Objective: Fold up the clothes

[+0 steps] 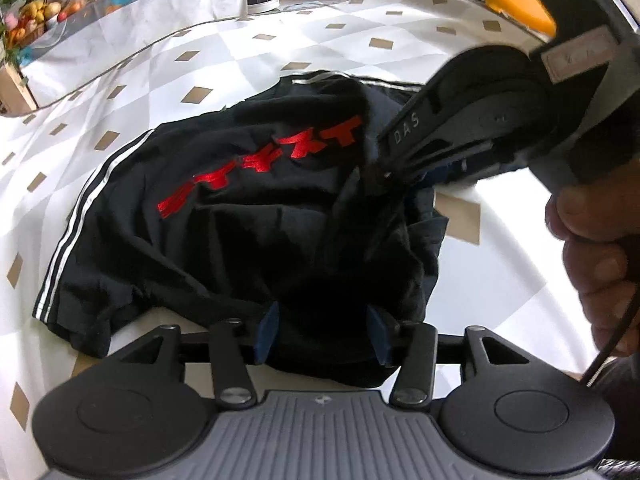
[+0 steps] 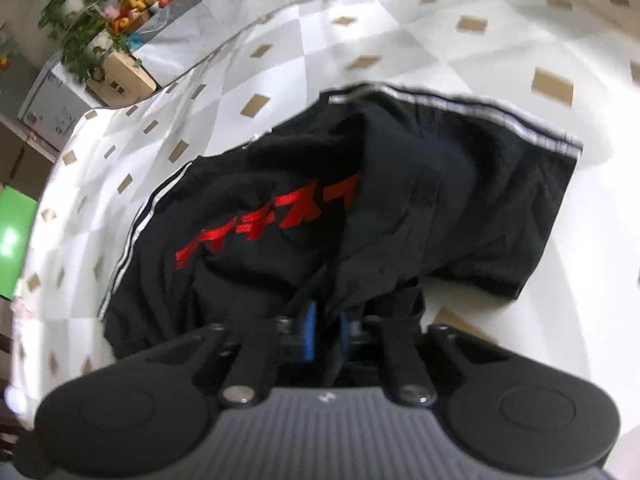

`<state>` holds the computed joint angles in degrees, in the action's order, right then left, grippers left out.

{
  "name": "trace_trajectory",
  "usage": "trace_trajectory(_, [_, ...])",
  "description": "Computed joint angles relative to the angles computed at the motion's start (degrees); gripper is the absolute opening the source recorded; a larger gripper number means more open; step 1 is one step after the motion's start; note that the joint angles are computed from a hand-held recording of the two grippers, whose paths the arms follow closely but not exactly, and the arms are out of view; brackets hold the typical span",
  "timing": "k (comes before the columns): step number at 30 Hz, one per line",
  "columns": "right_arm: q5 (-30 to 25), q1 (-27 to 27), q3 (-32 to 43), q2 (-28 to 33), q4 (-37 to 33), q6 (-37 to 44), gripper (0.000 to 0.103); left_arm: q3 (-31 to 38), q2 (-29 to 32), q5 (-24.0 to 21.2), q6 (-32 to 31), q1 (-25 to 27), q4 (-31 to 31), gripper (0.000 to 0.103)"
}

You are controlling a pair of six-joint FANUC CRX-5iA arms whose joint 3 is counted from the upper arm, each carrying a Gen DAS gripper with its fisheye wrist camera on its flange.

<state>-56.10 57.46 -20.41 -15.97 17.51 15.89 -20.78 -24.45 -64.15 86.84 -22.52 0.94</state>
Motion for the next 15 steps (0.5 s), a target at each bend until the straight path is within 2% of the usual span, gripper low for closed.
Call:
trace_trajectory(4, [-0.2,2.9,-2.0,-0.9,9.1,-2.5,0.004,-1.2,0.0,-0.5,-0.6,2.7,2.7,0.048])
trace_trajectory(9, [-6.3,3.4,-1.9,-0.1,14.1,-7.3,0.004,-2.3,-0.6,-1.8,-0.7,5.7,4.9,0.05])
trace_trajectory(11, [-8.2,3.3,-2.4,-0.4,16.7,-10.3,0.004,-1.8,-0.3,-2.7,0.4,5.4,3.3,0.056])
trace_trajectory(13, [-9.7,3.5,-3.3,-0.9,19.9,-12.9,0.004,-0.6,0.8,-4.6,2.5,4.5,0.1,0.057])
trace_trajectory(14, [-10.4,3.5,-3.7,-1.2,21.3,-13.9,0.004,-0.1,1.4,-5.5,3.6,3.9,-1.6,0.061])
trace_trajectory(15, [-11.0,3.2,-3.9,-1.4,21.8,-14.7,0.004,0.1,1.6,-6.0,4.4,3.9,-2.4,0.062])
